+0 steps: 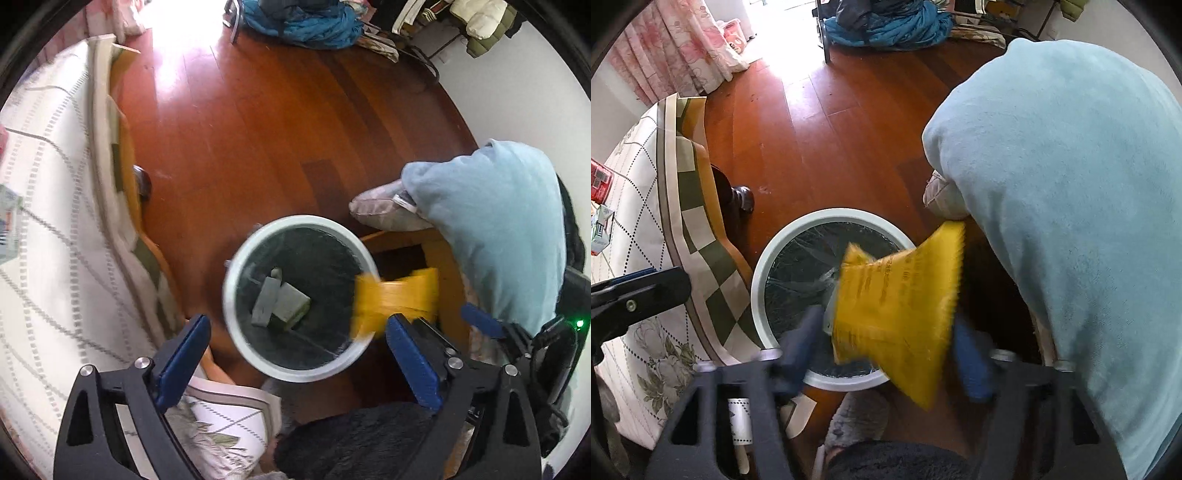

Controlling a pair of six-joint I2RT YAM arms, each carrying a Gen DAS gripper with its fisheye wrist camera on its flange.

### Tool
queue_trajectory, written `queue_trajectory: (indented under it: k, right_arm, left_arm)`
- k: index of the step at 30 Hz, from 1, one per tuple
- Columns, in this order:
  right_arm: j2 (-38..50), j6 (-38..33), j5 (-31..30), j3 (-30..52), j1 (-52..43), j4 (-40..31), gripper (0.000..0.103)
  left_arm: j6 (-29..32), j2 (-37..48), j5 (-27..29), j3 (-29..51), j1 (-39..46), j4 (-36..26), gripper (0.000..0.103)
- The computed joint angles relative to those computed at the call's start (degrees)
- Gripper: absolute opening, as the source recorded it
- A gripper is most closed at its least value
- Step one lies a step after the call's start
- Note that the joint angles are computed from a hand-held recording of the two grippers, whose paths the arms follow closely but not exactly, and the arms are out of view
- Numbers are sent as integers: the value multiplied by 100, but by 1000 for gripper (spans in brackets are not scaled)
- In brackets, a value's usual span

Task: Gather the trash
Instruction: 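Carry both items over the bin and open both grippers to drop them, then move both grippers back toward the table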

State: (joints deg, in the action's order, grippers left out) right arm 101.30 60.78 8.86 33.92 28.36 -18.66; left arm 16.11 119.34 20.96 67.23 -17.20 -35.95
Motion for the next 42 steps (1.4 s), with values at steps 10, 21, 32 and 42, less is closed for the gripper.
queue_trajectory:
  k: [10, 21, 32, 42]
  right_arm:
    - [-624, 956, 276, 259, 830, -926, 101]
    - [-1634, 2237, 924, 1160, 2176, -2737, 102]
    - [-1856, 3292, 1636, 2831, 3321, -4712, 102]
    - [-247, 1359, 1521, 5254, 2618, -4364, 102]
  left_arm:
    - [318, -1558, -841, -1286, 409, 805, 97]
    - [1010, -3630, -649, -1834, 1280, 5, 97]
    - [1579, -4464, -141, -1080, 2316, -1251, 97]
    - [1733, -2253, -391, 791, 3855, -578, 97]
